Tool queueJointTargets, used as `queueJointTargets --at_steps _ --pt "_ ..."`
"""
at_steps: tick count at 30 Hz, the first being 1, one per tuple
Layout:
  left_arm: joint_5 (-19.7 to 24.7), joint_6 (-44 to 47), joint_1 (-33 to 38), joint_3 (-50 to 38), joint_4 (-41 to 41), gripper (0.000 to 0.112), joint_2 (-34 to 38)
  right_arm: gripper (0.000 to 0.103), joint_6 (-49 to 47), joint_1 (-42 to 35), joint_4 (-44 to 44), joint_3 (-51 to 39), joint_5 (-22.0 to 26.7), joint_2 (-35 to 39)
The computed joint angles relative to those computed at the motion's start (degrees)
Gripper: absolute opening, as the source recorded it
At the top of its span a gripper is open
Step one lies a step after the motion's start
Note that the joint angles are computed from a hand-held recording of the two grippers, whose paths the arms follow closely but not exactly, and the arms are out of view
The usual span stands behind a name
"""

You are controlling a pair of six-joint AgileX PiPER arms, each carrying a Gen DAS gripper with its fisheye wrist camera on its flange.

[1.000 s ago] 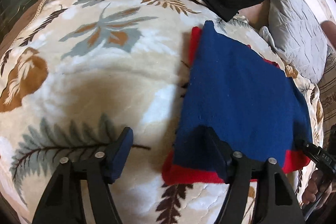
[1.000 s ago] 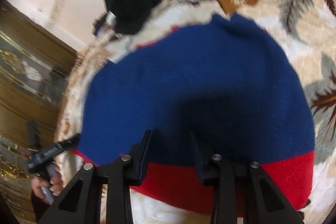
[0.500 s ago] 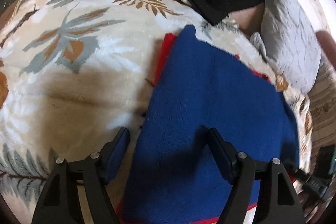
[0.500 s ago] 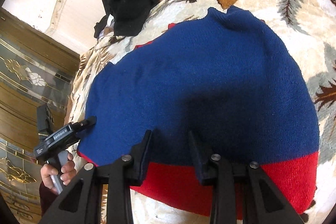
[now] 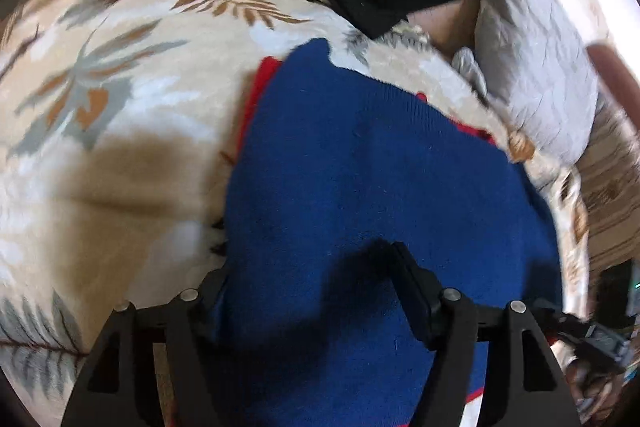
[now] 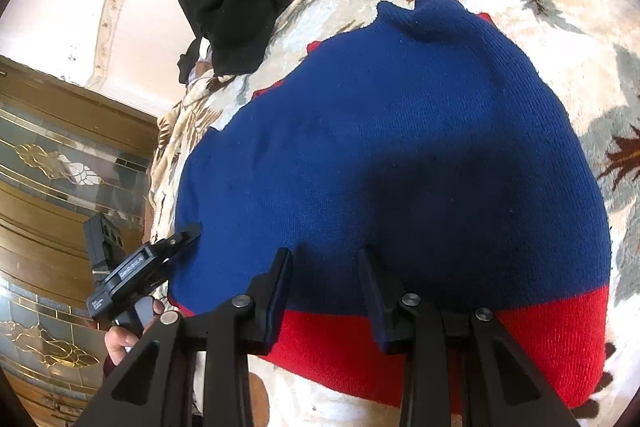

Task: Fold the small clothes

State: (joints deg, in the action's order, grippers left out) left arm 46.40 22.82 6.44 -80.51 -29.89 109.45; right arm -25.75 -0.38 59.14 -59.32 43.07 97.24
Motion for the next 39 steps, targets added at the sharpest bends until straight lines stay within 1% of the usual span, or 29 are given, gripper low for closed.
queueJointTargets --at_steps 1,3,5,6,8,13,16,18,19,23,25,30,32,37,39 --pt "-0.3 -1.0 -0.6 -0.2 1.3 0.062 -0.1 0.038 0.4 -0.1 -0.3 -0.3 0.4 0.1" --pt "0.2 -3.2 -1.3 -1.5 3.4 0.038 0.2 0.038 0.8 -0.3 -0.5 -0.6 1.1 0.3" --pt "0.9 -4.2 -1.1 -2.1 4.0 0.028 0.4 0.038 0.8 -0.7 -0.4 -1.0 2.0 0.7" --pt "1.5 -4.1 -0.8 -2.5 3.8 0.026 0.4 0.038 0.5 -1.0 -0.1 -0.9 2.3 0.8" --pt "1.6 -3.7 -0.6 -2.3 3.6 0.024 0.0 0.038 0.1 -1.4 0.4 -1.0 3.1 1.0" --pt "0.1 -3.9 -1.4 -0.3 3.9 0.022 -2.8 0.038 -1.0 -2.8 1.5 -0.7 4.9 1.0" --pt "1.3 -4.5 -2.0 -1.0 4.5 0.021 -4.2 0.038 -1.9 -4.4 2.4 -0.2 5.1 -0.1" --pt "2.6 -4.4 -2.3 -1.7 4.1 0.02 -5.2 0.041 -3.6 -6.8 4.3 1.1 4.8 -1.7" --pt "3.7 -4.3 -2.6 -2.3 3.9 0.02 -5.9 0.041 -4.2 -7.9 5.2 1.9 4.7 -2.5" --pt "5.6 -6.0 -5.7 -4.2 6.2 0.019 -8.1 0.041 -9.2 -14.8 11.9 4.9 6.3 -4.8" --pt "6.3 -7.3 -8.4 -5.1 8.0 0.019 -9.3 0.041 -10.9 -17.3 14.3 5.7 7.3 -5.4" --pt "7.8 -10.8 -15.8 -7.8 12.0 0.019 -10.7 0.041 -15.5 -24.9 21.1 7.9 11.6 -6.1" --pt "8.4 -12.5 -19.1 -8.8 13.7 0.019 -10.8 0.041 -15.8 -26.7 22.9 8.4 11.9 -6.4" --pt "9.8 -19.8 -28.3 -12.8 18.9 0.018 -8.0 0.041 -16.4 -30.4 24.8 8.8 14.4 -5.3" --pt "10.3 -23.4 -31.7 -14.2 20.3 0.018 -6.2 0.041 -16.4 -30.0 24.7 8.1 14.8 -4.4"
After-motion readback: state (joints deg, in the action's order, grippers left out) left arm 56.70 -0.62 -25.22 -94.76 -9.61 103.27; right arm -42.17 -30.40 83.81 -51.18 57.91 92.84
